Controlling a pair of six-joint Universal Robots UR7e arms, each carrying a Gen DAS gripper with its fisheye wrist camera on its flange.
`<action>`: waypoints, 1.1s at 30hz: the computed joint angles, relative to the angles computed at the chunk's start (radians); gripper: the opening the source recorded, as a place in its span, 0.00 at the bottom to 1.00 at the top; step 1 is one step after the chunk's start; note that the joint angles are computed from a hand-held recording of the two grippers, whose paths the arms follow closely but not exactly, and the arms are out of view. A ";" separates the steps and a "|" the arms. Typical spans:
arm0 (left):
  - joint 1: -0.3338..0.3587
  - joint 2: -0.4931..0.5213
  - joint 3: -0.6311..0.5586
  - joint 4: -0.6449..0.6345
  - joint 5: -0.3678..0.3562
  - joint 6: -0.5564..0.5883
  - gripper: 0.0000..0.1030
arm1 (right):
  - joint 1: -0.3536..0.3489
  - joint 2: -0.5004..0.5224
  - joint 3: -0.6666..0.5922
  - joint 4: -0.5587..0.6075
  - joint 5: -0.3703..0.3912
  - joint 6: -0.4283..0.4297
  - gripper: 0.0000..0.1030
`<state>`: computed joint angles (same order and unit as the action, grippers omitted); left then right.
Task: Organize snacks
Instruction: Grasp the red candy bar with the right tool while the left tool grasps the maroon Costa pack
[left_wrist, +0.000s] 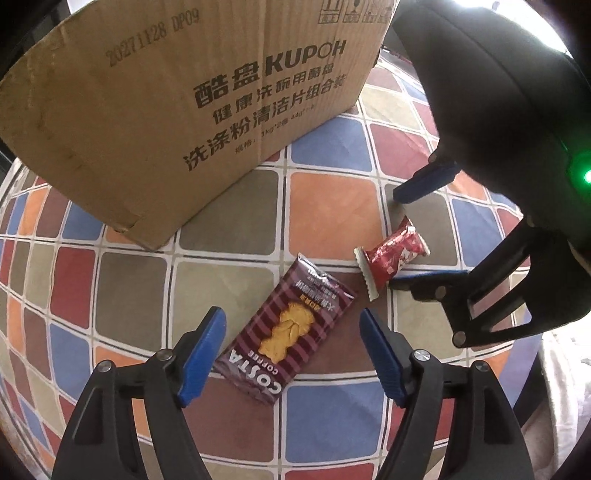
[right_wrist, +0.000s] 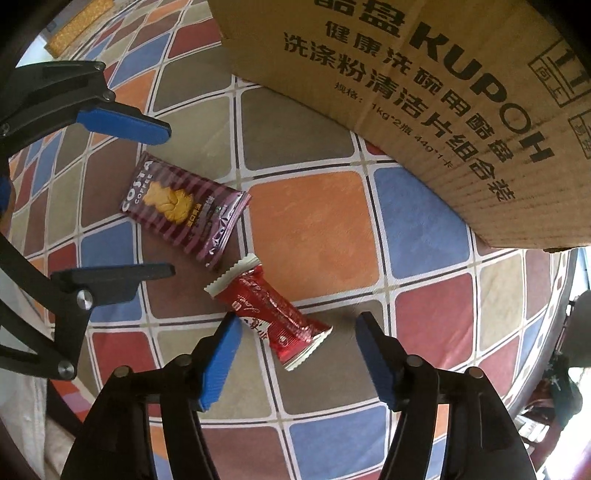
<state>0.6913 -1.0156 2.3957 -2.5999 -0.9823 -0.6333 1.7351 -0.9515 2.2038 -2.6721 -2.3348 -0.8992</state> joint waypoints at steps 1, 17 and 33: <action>0.005 -0.002 0.003 -0.014 -0.007 0.005 0.72 | -0.001 0.003 -0.005 0.007 0.003 0.004 0.63; -0.044 -0.020 0.051 -0.052 -0.010 0.008 0.71 | 0.011 -0.034 0.010 -0.006 0.070 0.010 0.22; -0.053 0.026 0.029 -0.013 0.010 -0.036 0.43 | -0.033 -0.123 0.099 -0.079 0.183 0.181 0.22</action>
<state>0.6385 -0.9897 2.4251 -2.6126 -0.9721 -0.6689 1.7025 -1.0747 2.3026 -2.7511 -2.1517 -0.7184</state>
